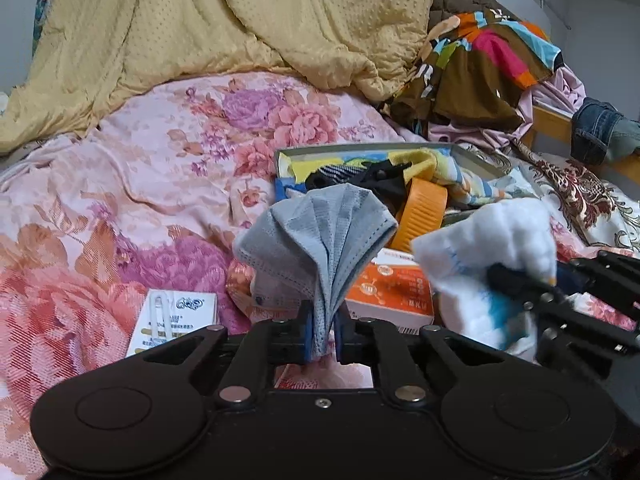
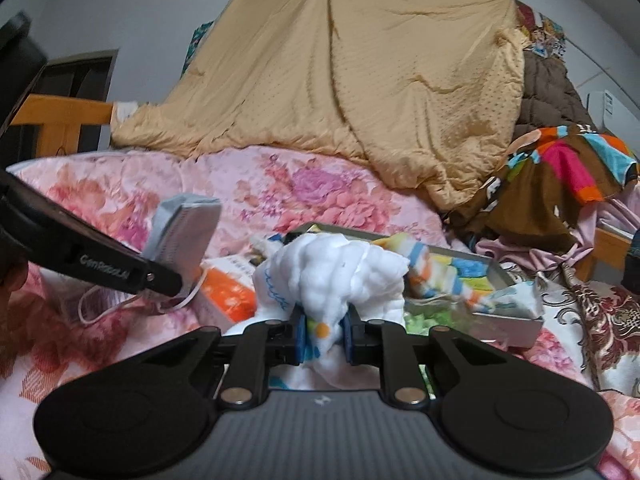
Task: Organize soft objects
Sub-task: 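Carry the grey mask and white towel in both tools over the frog tray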
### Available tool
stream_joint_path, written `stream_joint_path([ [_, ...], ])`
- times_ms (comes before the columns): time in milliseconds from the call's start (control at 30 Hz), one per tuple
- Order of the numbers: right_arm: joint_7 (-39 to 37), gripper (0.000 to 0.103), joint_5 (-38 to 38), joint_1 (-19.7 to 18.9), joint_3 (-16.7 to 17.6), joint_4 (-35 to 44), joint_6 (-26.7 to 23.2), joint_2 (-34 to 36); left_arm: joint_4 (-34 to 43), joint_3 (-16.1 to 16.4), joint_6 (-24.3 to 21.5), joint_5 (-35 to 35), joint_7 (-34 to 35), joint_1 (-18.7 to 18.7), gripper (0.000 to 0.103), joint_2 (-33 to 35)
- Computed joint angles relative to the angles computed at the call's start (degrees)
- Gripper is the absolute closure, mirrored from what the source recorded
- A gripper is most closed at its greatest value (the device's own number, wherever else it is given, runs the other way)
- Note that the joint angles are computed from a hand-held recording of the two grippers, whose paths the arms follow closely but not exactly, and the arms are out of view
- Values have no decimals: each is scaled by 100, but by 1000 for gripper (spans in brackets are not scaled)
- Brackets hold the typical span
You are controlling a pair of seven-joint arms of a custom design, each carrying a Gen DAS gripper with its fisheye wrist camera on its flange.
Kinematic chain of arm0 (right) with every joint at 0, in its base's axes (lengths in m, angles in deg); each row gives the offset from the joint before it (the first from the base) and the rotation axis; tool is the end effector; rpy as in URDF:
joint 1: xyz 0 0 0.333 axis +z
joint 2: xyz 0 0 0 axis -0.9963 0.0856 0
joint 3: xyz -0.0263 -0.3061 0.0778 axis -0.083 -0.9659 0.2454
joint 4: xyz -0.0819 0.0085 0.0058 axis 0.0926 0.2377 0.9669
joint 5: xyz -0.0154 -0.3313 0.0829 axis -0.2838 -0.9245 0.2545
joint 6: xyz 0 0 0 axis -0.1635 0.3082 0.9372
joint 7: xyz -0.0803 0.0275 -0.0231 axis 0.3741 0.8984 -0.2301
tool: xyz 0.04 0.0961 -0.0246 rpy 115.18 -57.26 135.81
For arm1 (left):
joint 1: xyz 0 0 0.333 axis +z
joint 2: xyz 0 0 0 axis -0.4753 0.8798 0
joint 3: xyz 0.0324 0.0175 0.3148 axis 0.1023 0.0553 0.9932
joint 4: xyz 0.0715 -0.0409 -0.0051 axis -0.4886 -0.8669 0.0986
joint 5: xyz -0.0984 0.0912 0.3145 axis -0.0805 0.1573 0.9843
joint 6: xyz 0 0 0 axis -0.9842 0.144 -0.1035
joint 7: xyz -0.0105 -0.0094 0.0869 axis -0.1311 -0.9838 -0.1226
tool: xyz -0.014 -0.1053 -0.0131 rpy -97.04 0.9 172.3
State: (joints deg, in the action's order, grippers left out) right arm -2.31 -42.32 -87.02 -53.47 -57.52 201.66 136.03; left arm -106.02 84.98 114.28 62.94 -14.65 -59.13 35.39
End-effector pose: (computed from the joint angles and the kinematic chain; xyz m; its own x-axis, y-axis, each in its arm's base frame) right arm 0.7133 0.2347 0.3780 0.5633 -0.8024 0.1968 -0.1019 -0.3039 -0.9472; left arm 0.6889 -0.1231 0.3780 0.0912 -0.9933 0.0712 -0.5197 -0.1084 -0.8475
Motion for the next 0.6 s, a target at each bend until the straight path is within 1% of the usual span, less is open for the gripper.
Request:
stream_joint_path([
  [167, -32, 83, -283, -390, 469, -11, 10, 132, -64, 488, 159, -315, -103, -430, 92, 86],
  [267, -23, 83, -289, -486, 602, 112, -5, 223, -75, 688, 113, -472, -74, -636, 93, 115],
  [367, 15, 83, -215, -482, 650, 387, -4, 366, -26, 648, -47, -470, -127, -657, 92, 67],
  [433, 27, 83, -185, -456, 666, 594, 1, 461, 18, 628, -42, -410, -212, -673, 93, 54],
  [533, -78, 83, -249, -482, 967, 1017, -141, 728, 152, 702, 21, -409, -351, -775, 92, 97],
  [567, -141, 83, -224, -492, 1086, 1142, -224, 802, 249, 629, 35, -419, -390, -726, 92, 101],
  [600, -284, 83, -181, -472, 1355, 1447, -440, 974, 389, 578, -3, -425, -427, -684, 92, 137],
])
